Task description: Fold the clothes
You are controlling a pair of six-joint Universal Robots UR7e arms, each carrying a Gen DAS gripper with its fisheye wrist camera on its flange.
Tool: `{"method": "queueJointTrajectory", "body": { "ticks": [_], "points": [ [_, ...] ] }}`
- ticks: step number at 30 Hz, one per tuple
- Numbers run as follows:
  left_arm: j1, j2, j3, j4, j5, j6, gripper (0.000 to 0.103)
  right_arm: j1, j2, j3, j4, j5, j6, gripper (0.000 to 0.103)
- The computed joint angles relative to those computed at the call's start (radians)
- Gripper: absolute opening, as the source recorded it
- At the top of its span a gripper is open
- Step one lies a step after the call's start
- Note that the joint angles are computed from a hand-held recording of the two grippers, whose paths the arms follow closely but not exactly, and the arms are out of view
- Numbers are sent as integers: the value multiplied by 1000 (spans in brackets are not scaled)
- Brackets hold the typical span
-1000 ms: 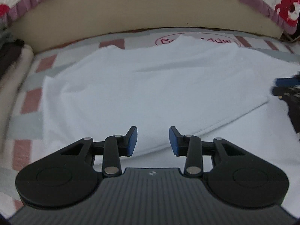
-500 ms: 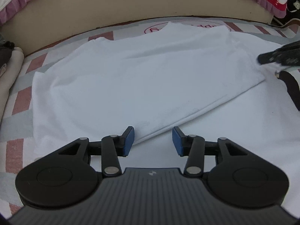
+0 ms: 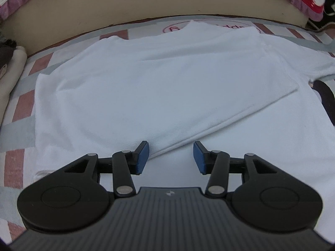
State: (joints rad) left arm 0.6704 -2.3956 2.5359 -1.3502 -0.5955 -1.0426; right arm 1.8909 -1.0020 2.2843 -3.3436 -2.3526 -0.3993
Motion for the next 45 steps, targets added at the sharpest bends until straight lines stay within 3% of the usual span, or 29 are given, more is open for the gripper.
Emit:
{"method": "queueJointTrajectory", "body": {
  "ticks": [3, 4, 5, 6, 7, 11, 13, 17, 19, 21, 23, 27, 31, 35, 36, 37, 39, 41, 45],
  "points": [
    [-12, 23, -8, -10, -13, 4, 47, -49, -54, 16, 49, -184, 65, 5],
    [-13, 38, -11, -26, -17, 13, 47, -67, -73, 18, 76, -231, 98, 19],
    [-10, 59, -15, -52, -22, 25, 47, -87, -101, 18, 128, -259, 150, 53],
    [-8, 82, -17, -87, -27, 45, 47, -103, -133, 21, 168, -258, 194, 66],
    [-6, 106, -19, -133, -35, 74, 47, -113, -165, 28, 166, -219, 209, 69],
    [-7, 265, -34, -364, -64, 235, 52, -158, -257, 60, 44, 28, 213, 70],
    [-5, 385, -53, -495, -68, 337, 55, -190, -268, 47, 46, 149, 256, 70],
    [-13, 607, -113, -709, -54, 447, 61, -258, -238, 1, 32, 376, 312, 70],
    [-10, 687, -108, -910, -60, 528, 73, -283, -193, -30, -2, 438, 351, 70],
    [26, 788, -121, -1104, -116, 636, 73, -309, -147, -70, -24, 474, 406, 70],
    [67, 894, -156, -1215, -161, 688, 72, -329, -107, -102, -51, 471, 460, 70],
    [137, 1054, -249, -1269, -224, 733, 68, -362, -41, -147, -122, 459, 513, 70],
    [155, 1127, -307, -1223, -205, 710, 68, -360, 38, -225, -150, 378, 506, 71],
    [168, 1122, -285, -1247, -200, 642, 68, -339, 133, -300, -242, 318, 353, 74],
    [170, 1123, -268, -1289, -188, 643, 68, -333, 151, -316, -257, 310, 308, 60],
    [162, 1122, -234, -1373, -159, 673, 68, -332, 155, -327, -250, 314, 273, 9],
    [118, 1120, -150, -1583, -82, 785, 69, -335, 140, -315, -280, 345, 247, 4],
    [99, 1113, -99, -1691, -59, 872, 71, -346, 121, -290, -338, 396, 239, 3],
    [162, 1079, -103, -1602, -145, 838, 71, -333, 108, -291, -313, 368, 213, 3]
  ]
}}
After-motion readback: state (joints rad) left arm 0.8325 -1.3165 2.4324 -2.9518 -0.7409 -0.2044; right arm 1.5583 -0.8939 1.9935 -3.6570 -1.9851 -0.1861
